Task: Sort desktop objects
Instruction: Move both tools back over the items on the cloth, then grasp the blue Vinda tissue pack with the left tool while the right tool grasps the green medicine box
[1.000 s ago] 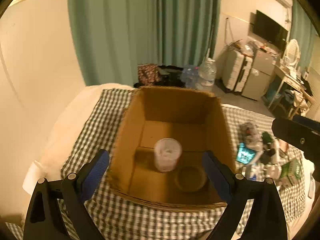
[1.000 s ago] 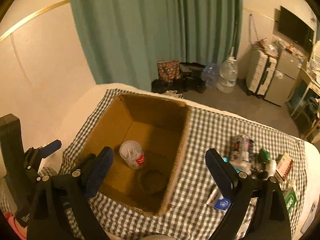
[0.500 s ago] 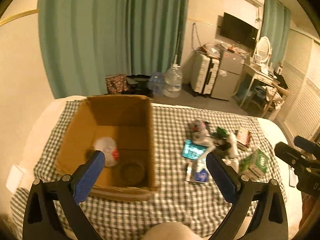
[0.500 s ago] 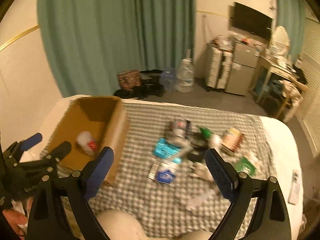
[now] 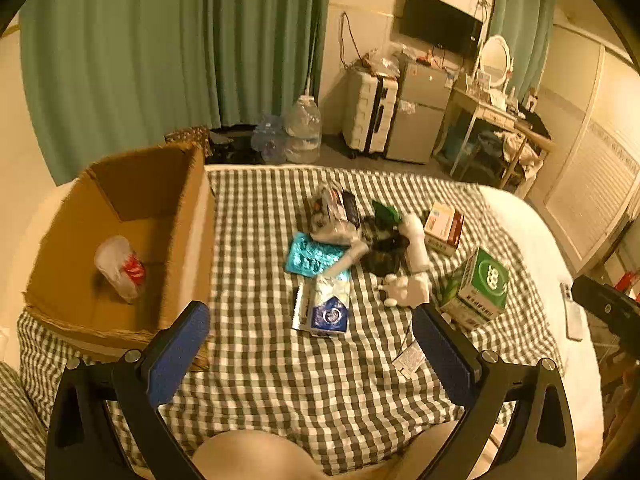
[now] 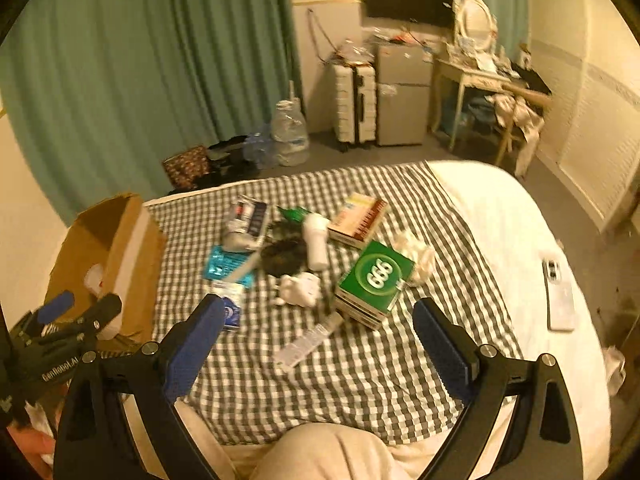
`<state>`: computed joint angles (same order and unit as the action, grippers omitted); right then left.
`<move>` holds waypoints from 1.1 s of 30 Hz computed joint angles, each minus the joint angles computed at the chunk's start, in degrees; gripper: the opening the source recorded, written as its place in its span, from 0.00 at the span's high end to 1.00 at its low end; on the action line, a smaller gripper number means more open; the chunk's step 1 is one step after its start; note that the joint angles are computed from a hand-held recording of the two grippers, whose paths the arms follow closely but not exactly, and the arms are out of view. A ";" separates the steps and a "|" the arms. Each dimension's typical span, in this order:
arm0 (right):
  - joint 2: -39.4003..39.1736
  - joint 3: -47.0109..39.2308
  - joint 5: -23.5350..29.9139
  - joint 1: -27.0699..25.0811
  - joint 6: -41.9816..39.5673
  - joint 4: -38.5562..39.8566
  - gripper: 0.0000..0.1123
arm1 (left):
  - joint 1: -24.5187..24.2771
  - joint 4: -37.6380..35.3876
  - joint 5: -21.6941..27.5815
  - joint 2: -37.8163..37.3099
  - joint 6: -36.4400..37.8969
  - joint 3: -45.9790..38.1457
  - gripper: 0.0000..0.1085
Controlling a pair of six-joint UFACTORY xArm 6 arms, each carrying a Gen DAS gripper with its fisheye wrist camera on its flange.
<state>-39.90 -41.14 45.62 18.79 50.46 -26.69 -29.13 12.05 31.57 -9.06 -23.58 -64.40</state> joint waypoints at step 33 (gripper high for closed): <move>27.70 -2.60 -11.88 -12.80 16.95 -0.88 0.15 | -1.05 2.07 1.99 31.27 -2.68 -18.41 0.05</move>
<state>-12.21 -43.74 33.74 5.99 67.41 -27.57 -30.18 14.12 33.56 22.22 -26.26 -82.81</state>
